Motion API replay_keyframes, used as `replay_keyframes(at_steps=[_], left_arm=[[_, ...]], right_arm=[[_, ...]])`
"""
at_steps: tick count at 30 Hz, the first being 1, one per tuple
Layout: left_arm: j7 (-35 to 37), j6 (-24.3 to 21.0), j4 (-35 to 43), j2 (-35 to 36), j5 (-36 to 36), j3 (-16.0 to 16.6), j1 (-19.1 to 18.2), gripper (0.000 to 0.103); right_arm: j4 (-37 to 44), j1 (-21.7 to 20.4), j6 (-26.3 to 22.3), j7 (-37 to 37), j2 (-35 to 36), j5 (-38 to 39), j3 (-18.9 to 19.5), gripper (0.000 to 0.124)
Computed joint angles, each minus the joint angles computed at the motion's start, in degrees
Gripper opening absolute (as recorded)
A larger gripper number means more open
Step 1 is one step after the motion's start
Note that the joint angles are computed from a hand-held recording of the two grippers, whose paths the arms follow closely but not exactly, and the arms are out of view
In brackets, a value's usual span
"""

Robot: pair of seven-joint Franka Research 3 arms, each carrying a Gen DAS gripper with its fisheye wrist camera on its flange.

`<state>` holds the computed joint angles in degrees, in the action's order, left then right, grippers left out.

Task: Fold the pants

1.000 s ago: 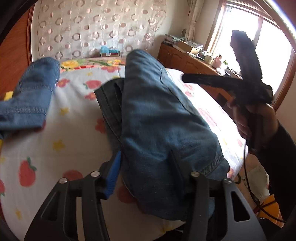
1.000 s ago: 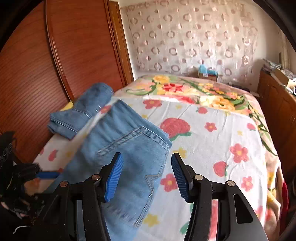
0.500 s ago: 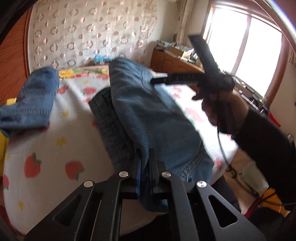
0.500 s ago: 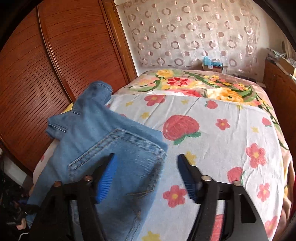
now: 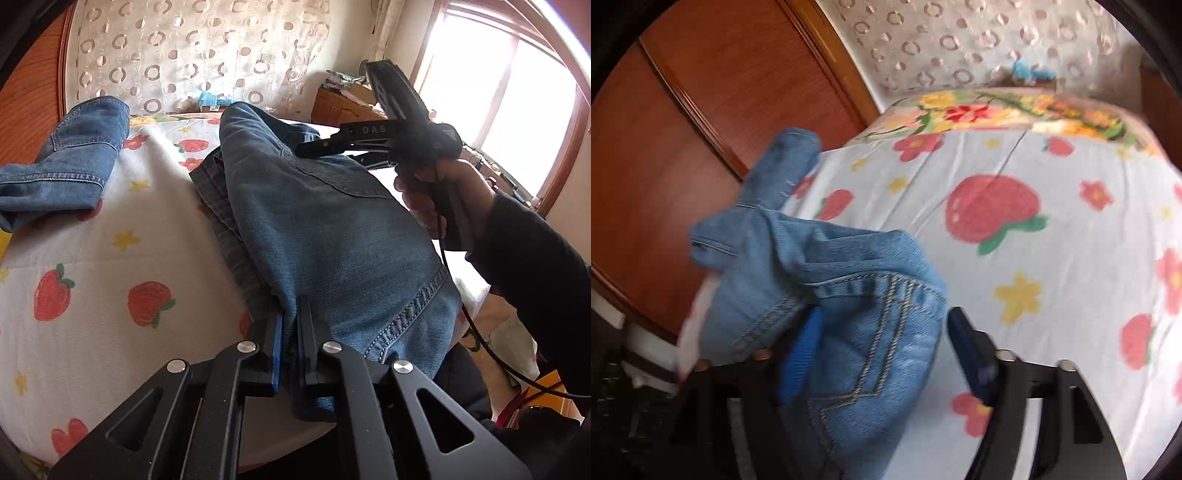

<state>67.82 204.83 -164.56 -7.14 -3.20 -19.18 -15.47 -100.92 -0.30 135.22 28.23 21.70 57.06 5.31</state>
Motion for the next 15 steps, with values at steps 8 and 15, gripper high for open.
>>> replay_keyframes(at_steps=[8, 15], left_arm=[[-7.3, 4.3, -0.9, 0.9, 10.5, 4.7, 0.3, 0.006], [-4.8, 6.1, -2.6, -4.3, 6.0, 2.4, 1.9, 0.005]], right_arm=[[-4.0, -1.5, -1.0, -6.1, -4.8, 6.1, 0.7, 0.024], [-14.2, 4.2, 6.8, -16.4, -20.4, 14.8, -1.4, 0.021]])
